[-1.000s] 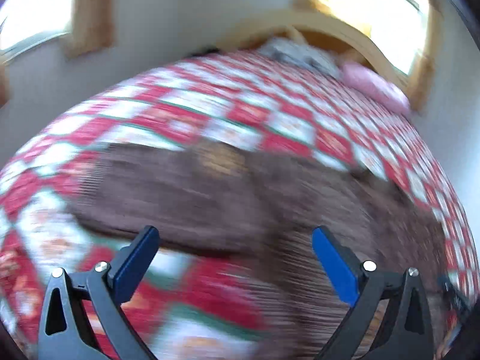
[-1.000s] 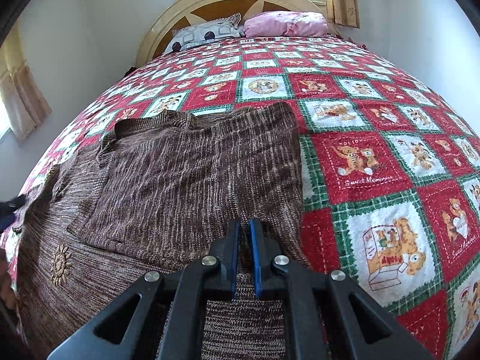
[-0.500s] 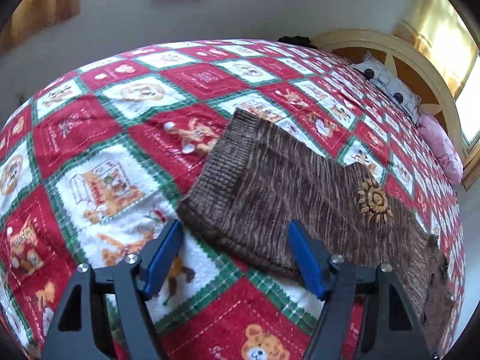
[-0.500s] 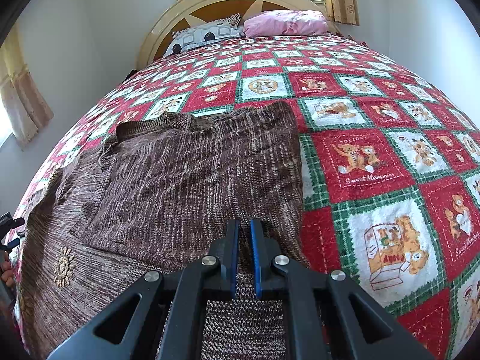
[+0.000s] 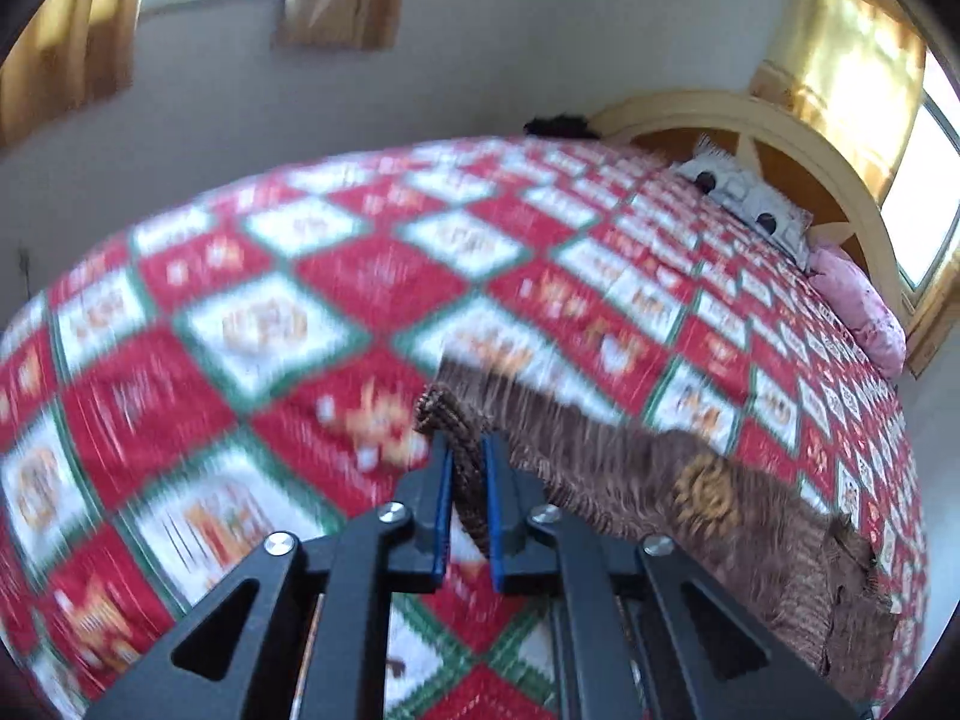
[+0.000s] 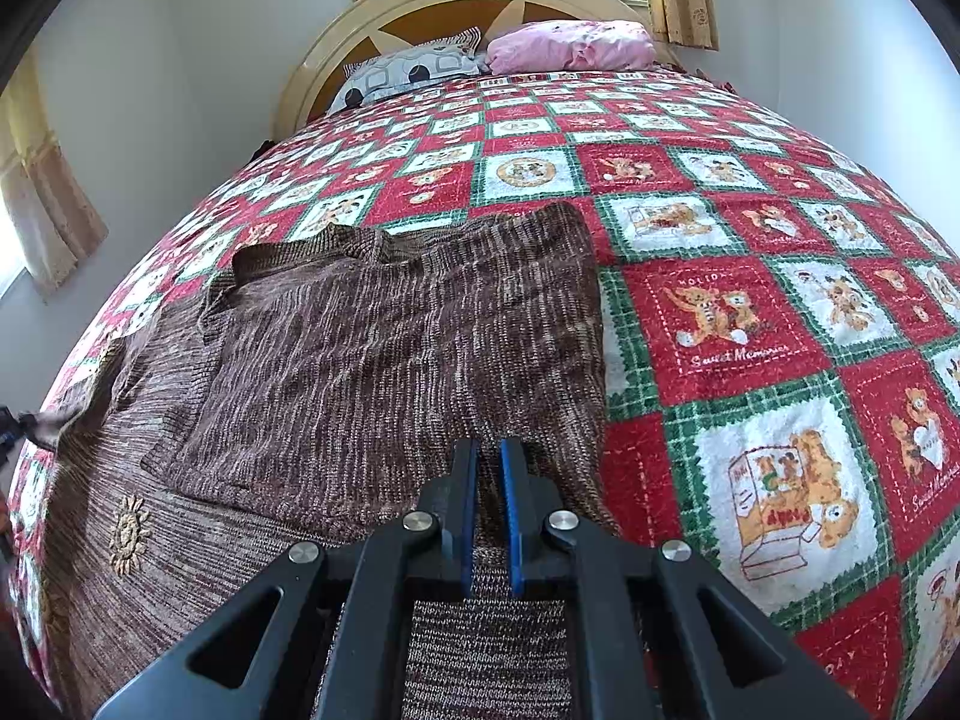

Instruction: Fold small clothes

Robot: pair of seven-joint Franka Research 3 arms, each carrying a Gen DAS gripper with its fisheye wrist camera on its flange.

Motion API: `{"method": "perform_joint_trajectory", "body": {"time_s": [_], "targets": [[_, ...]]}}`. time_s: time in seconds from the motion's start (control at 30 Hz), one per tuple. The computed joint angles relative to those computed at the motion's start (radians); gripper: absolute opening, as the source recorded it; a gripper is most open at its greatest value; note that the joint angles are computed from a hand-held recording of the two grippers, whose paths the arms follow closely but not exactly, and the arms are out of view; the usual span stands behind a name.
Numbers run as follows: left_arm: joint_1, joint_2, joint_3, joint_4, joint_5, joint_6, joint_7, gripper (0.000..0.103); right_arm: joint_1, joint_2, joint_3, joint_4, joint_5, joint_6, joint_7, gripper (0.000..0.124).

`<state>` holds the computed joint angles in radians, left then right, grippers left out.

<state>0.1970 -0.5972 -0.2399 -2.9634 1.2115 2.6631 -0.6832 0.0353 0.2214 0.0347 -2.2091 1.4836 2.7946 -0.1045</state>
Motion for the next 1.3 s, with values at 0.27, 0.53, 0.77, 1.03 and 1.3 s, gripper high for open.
{"method": "perform_joint_trajectory", "body": {"time_s": [0.27,0.53,0.77,1.03,1.3], "targets": [[-0.025,0.056,-0.039,0.150,0.029,-0.080,0.132,0.010,-0.002,0.000,0.000,0.000,-0.002,-0.002,0.000,0.008],[-0.202,0.474,-0.196,0.553,0.232,-0.223,0.218,0.010,-0.006,0.002,-0.001,0.002,-0.006,-0.012,0.004,0.008],[-0.368,0.873,-0.199,0.847,0.235,-0.289,0.379,0.011,-0.006,0.002,0.000,0.000,-0.002,-0.016,0.004,0.008],[-0.432,0.770,-0.116,0.738,0.155,-0.202,0.342,0.071,-0.010,0.002,-0.003,0.001,-0.009,-0.033,0.018,0.008],[-0.462,0.555,-0.006,0.429,-0.013,-0.214,0.204,0.081,-0.008,0.003,-0.003,0.002,-0.023,-0.024,0.026,0.008]]}}
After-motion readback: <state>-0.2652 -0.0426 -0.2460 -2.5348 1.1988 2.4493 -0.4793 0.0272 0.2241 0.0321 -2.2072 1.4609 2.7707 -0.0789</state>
